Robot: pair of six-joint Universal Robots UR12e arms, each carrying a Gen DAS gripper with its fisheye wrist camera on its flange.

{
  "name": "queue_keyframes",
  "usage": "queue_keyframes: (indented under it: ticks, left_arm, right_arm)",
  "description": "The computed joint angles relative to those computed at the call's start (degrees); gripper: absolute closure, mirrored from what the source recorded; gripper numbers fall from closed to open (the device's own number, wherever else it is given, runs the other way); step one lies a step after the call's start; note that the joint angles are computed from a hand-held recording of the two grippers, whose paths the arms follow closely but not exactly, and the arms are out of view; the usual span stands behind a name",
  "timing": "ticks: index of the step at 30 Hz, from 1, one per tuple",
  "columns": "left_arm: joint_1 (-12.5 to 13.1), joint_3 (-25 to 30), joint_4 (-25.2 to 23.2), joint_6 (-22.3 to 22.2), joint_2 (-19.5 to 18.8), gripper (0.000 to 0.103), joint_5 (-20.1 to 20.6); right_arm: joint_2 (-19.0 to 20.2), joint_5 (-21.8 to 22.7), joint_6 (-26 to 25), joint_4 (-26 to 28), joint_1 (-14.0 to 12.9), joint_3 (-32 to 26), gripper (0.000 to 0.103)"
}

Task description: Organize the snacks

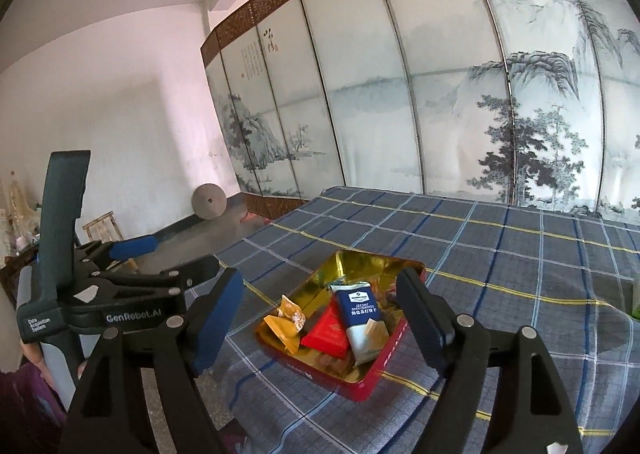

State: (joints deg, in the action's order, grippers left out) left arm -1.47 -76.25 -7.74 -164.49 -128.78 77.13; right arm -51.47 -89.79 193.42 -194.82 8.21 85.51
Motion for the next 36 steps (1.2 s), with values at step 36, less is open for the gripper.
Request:
queue_keyframes:
  ticks: [36]
  left_arm:
    - [-0.7, 0.8, -5.6, 1.8, -0.8, 0.0, -2.5]
  right_arm:
    - [-5.7, -20.3, 11.3, 23.9, -10.0, 12.8, 0.014]
